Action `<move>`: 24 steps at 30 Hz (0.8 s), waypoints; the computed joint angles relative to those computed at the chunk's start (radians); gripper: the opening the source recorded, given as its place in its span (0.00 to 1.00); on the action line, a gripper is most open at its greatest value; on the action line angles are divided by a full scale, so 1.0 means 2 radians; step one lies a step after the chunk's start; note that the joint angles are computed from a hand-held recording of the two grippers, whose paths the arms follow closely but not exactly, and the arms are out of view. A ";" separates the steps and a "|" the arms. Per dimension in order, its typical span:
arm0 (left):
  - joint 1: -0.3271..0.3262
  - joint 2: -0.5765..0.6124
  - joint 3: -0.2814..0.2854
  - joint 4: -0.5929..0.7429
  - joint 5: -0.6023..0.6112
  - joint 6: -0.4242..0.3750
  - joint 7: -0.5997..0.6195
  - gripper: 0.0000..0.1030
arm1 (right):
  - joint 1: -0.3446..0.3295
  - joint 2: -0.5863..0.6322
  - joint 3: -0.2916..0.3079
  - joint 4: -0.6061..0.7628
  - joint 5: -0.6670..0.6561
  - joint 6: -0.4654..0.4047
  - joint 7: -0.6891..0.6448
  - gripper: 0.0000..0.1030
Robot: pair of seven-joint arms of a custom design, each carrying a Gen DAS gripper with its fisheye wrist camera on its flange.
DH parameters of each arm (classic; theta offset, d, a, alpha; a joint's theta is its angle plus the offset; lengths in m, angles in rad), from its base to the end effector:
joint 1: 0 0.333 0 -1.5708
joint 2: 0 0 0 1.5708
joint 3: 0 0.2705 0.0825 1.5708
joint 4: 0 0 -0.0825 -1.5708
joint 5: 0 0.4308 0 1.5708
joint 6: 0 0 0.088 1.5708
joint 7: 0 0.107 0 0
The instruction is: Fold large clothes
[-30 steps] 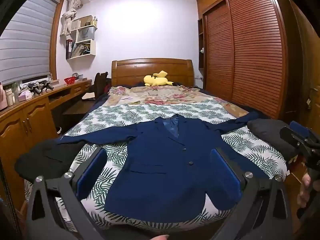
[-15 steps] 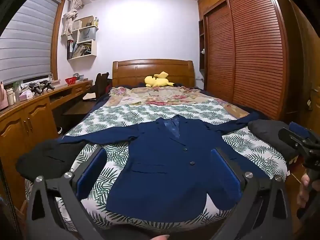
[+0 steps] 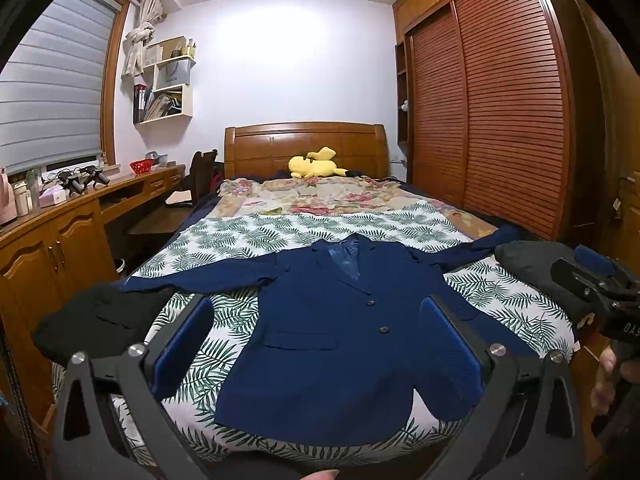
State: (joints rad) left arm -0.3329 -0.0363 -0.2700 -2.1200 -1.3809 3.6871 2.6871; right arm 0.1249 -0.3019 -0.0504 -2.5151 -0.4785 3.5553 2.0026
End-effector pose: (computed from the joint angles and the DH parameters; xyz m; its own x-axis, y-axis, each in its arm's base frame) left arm 0.5175 -0.2018 0.4664 -0.0243 -0.9996 0.0117 -0.3304 -0.0030 -0.9438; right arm 0.5029 0.0936 0.4747 0.2562 -0.9652 -0.0531 -0.2652 -0.0173 -0.9640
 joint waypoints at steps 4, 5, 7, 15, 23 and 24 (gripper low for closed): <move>0.000 -0.001 0.000 -0.003 0.008 0.001 -0.006 1.00 | 0.003 0.001 -0.005 0.003 -0.006 -0.002 0.005 1.00; 0.001 -0.002 0.000 -0.005 0.010 0.001 -0.009 1.00 | 0.002 0.000 -0.003 0.002 -0.004 -0.001 0.004 1.00; 0.000 -0.002 0.000 -0.006 0.013 0.002 -0.011 1.00 | 0.002 0.001 -0.005 0.003 -0.007 -0.001 0.005 1.00; -0.001 -0.004 -0.002 -0.007 0.013 0.006 -0.010 1.00 | -0.001 0.006 0.001 0.003 0.003 0.001 -0.001 1.00; -0.004 -0.004 -0.003 -0.005 0.010 0.009 -0.005 1.00 | -0.003 0.006 0.004 0.003 0.005 0.001 -0.004 1.00; -0.004 -0.004 -0.002 -0.004 0.010 0.008 -0.004 1.00 | -0.001 0.006 0.001 0.004 0.003 0.000 -0.002 1.00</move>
State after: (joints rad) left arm -0.3412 -0.0444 -0.2750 -2.1286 -1.3608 3.7023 2.6789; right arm 0.1230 -0.2908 -0.0481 -2.5076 -0.4734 3.5563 1.9988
